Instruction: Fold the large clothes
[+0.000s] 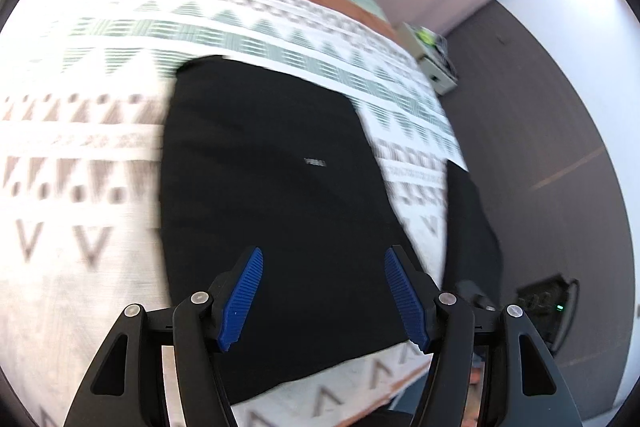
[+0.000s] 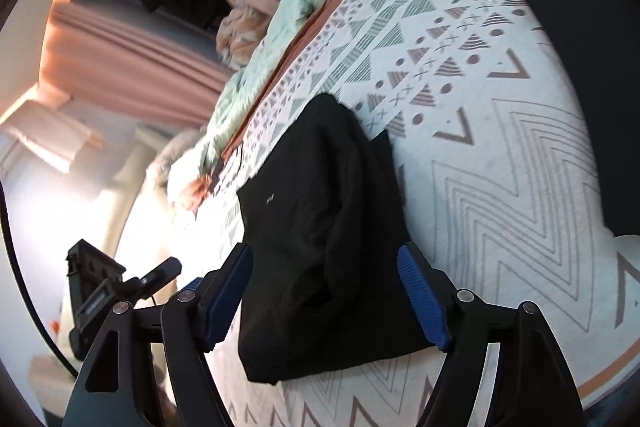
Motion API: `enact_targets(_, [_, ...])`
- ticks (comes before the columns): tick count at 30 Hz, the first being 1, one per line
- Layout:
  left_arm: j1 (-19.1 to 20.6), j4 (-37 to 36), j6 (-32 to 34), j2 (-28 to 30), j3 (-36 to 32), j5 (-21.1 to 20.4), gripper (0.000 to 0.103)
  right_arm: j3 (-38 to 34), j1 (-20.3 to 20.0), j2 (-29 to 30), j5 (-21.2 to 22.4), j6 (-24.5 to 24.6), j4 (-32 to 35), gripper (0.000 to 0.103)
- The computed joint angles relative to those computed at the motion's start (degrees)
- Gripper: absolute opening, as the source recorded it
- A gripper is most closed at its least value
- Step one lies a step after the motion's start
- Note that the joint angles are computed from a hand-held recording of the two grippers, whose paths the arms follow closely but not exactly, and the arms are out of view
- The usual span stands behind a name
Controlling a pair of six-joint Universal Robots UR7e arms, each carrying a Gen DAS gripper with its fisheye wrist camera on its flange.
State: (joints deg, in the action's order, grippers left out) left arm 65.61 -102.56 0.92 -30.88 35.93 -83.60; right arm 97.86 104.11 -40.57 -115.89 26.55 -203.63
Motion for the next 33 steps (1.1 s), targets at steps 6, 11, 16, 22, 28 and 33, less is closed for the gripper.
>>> enact_targets(6, [2.21, -2.29, 1.82, -1.12, 1.56, 2.98, 0.065, -3.14, 1.70, 1.89, -5.14, -2.91, 4.41, 0.075])
enact_targets(11, [3.61, -3.01, 3.90, -1.54, 3.21, 5.58, 0.065, -3.40, 2.24, 2.71, -8.40, -4.85, 5.83, 0.028])
enact_targets(16, [4.53, -2.25, 5.75, -2.37, 4.95, 4.12, 0.065, -0.28, 1.00, 2.78, -5.97, -3.55, 0.43, 0.017])
enact_targets(22, [4.90, -0.16, 6.41, -2.89, 6.40, 4.03, 0.065, 2.16, 0.64, 3.75, -5.37, -0.95, -4.19, 0.013])
enact_targets(28, [5.06, 0.06, 7.10, -3.32, 7.86, 3.65, 0.062, 3.89, 0.35, 4.53, -8.20, 4.68, -2.94, 0.012])
enact_targets(33, [4.99, 0.21, 7.17, -3.20, 8.19, 2.95, 0.062, 2.31, 1.28, 4.19, -11.67, 4.72, 1.85, 0.017])
